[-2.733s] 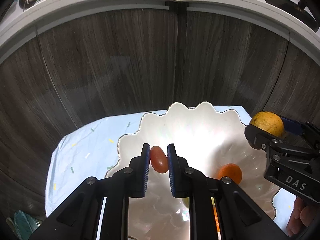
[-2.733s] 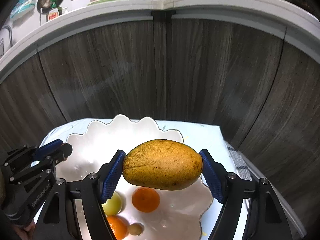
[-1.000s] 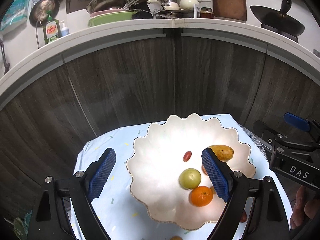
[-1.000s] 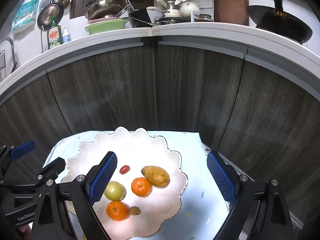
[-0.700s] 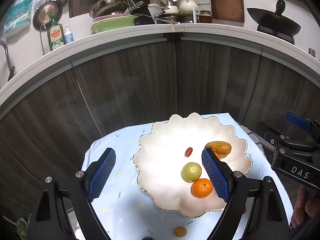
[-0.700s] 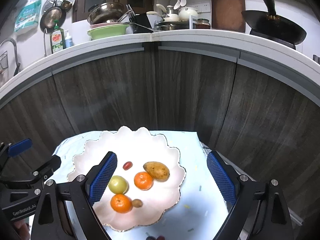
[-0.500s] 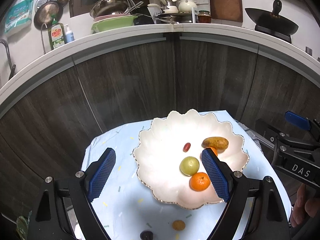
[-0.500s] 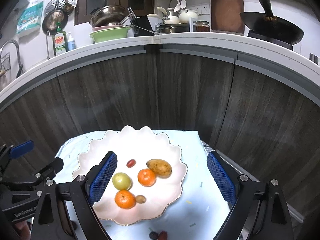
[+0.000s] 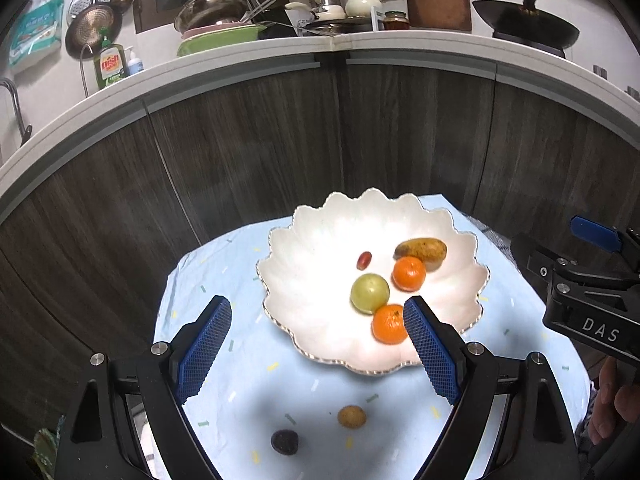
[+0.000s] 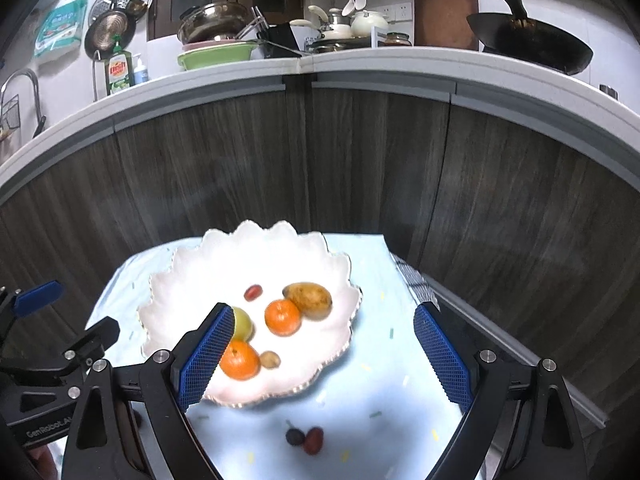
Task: Organize fruits
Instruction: 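Withdraw both open grippers from the bowl toward the remaining fruits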
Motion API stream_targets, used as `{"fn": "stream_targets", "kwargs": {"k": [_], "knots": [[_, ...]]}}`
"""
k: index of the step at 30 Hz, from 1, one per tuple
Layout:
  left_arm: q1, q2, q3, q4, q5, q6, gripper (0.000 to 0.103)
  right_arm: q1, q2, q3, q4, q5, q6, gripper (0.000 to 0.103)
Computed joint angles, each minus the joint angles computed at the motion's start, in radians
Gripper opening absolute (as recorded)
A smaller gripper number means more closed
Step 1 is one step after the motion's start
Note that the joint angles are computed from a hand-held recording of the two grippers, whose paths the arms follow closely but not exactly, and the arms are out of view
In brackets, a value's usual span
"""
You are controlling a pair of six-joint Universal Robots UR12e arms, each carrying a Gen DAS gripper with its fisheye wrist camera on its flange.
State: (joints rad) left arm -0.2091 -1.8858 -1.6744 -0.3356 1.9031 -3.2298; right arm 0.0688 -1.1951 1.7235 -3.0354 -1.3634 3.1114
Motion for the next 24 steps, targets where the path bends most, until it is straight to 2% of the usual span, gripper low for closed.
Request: {"fn": "stream_targets", "kwargs": {"k": [24], "knots": [[-0.013,0.01,-0.108,0.052,-0.025,-0.024,0.088,-0.005,-0.002,0.094,0.019,-0.018,-0.036,0.092]]}}
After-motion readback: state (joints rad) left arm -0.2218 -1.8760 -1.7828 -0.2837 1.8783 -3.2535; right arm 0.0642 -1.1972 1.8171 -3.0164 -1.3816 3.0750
